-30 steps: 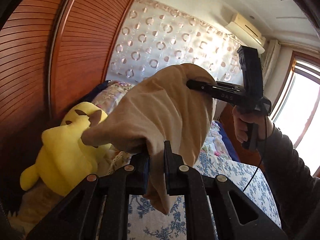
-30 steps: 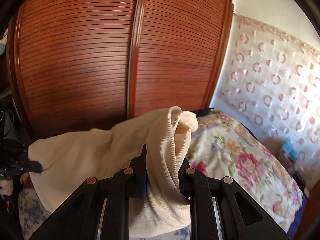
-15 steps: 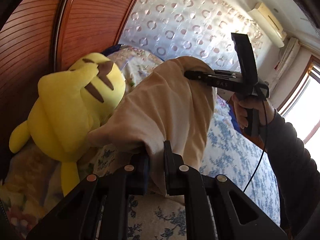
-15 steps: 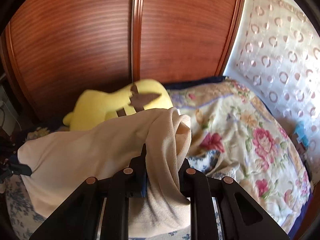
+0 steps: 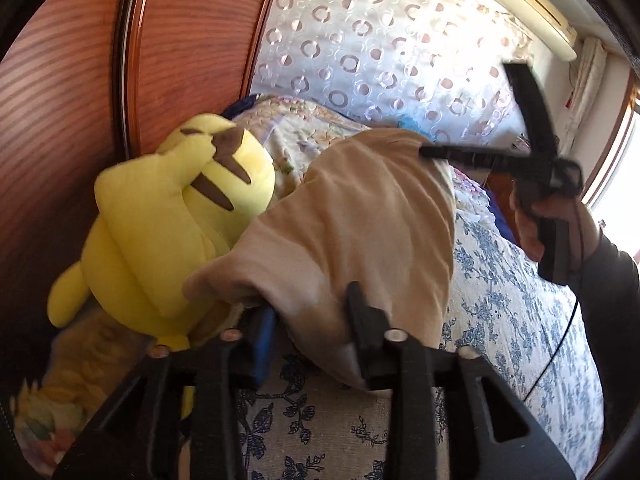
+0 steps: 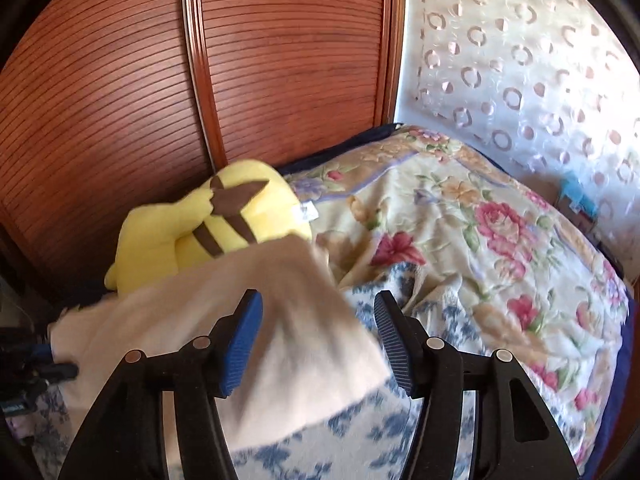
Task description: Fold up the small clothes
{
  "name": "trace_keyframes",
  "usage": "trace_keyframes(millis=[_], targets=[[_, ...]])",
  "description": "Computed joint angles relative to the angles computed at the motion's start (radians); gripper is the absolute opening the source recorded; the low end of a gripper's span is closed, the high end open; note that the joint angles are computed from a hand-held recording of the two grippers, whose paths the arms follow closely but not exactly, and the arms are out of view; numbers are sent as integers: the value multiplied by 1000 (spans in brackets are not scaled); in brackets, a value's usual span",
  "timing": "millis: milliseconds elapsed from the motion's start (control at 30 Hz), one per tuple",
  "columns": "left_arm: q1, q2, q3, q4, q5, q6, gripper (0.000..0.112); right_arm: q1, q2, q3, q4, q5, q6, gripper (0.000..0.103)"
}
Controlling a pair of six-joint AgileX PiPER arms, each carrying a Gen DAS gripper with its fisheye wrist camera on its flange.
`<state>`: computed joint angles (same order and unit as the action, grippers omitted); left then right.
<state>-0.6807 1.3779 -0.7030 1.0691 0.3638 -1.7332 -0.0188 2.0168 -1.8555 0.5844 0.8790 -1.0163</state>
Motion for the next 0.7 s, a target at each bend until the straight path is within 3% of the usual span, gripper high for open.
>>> trace_keyframes(millis=[67,100,133,233,400,500,700], targets=[[-20,-19,3,30,28,-9,57,19,-31,98,-36,-105,-4,60],[-30,-28,5,44,39,-15,73,26,-31,122,-55,-140,12,60],[-52,-44,7,66,68,-29,81,33,-20,133,-69,-161,41,60],[-102,-61,-14,41,132,35,82,16,20,92,-41,-121,96,71],[-199,-92,-45,57,242,45,82,-11,-49,141,-28,-104,123,72],[-268,-81,-80,64,327,47,82,-56,-188,312,63,-146,13,72],[-376,-54,-129,95,365,27,82,-225,-529,734,332,-194,-298,72]])
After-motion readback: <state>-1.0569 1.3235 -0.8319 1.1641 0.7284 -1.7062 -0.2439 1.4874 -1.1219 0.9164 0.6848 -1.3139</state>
